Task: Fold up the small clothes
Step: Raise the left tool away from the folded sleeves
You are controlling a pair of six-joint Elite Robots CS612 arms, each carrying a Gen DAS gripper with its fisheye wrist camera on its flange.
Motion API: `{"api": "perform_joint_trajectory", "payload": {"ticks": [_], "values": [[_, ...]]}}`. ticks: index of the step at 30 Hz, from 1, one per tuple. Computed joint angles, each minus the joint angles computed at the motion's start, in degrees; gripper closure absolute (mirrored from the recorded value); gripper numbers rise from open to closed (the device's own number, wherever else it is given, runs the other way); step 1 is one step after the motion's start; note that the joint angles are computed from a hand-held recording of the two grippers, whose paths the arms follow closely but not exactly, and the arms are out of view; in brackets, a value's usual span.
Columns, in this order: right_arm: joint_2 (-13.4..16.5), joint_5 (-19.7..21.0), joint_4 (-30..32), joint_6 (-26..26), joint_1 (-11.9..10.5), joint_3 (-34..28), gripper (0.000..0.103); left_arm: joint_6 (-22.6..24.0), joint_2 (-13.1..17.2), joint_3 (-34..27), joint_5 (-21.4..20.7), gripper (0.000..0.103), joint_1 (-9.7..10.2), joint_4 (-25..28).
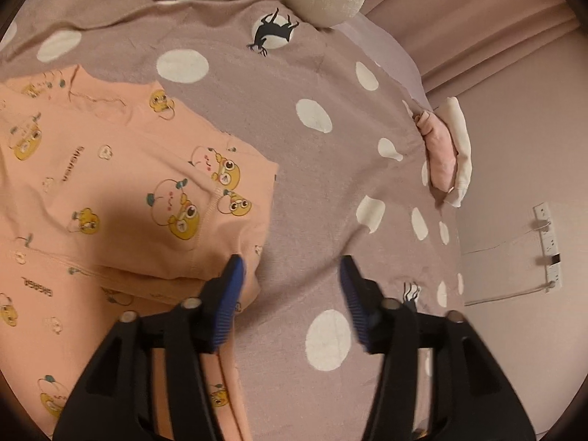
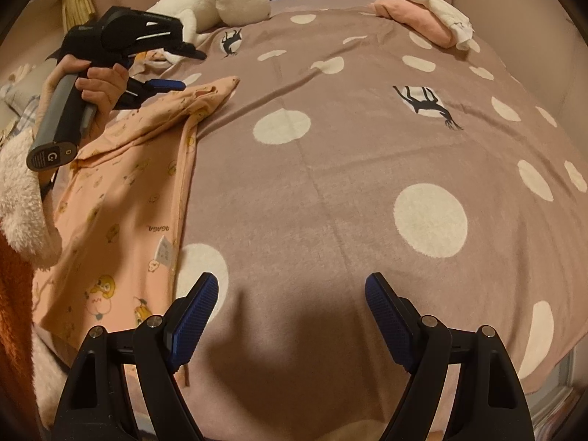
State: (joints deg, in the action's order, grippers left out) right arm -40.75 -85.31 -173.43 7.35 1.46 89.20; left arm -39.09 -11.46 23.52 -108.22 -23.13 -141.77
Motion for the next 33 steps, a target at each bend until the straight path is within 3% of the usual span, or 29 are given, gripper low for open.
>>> {"api": "perform_joint_trajectory", "payload": {"ticks": [1,2,4,8,11,14,19,22,30,33], "values": [[-0.03,0.11,-0.05,-0.01,0.03,0.05,0.021,-0.04,-0.58,1.03,0.23,0.024,-0.03,-0.14],[-0.04,0.26,-0.11,-0.01,0.03,0.06,0.021,-0.24,-1.32,2.38,0.7,0.019,-0.09,-0.64],[-0.05,0.25,-0.11,0.17,0.12,-0.02,0.021,0.88,-2.94,5.36,2.27,0.016,-0.29,-2.45],[-0.16,0.42,-0.46,-0.04,0.41,-0.02,0.021,7.72,-6.45,11.39,10.33,0.006,-1.45,-5.63],[-0.17,1.4,-0.93,-0.66,0.6,-0.11,0.021,10.24,-7.7,14.17,11.19,0.001,-1.57,-8.8],[-0.07,1.5,-0.9,-0.17,0.89,-0.51,0.021,12.4,-8.82,16.51,7.69,0.001,-1.09,-10.62],[-0.05,1.92,-1.11,-0.53,1.32,-0.63,0.021,17.53,-12.48,23.17,13.34,0.0,-1.77,-14.16],[-0.08,1.87,-1.2,-0.86,1.68,-0.73,0.021,20.15,-13.9,25.72,14.1,0.0,-1.76,-15.5],[-0.18,1.88,-1.32,-2.87,2.71,-1.11,0.021,17.9,-19.07,36.11,13.08,0.0,-0.59,-25.28],[-0.16,1.97,-1.38,-3.23,3.02,-1.15,0.021,17.18,-21.7,41.8,17.23,0.0,-0.43,-29.98]]}}
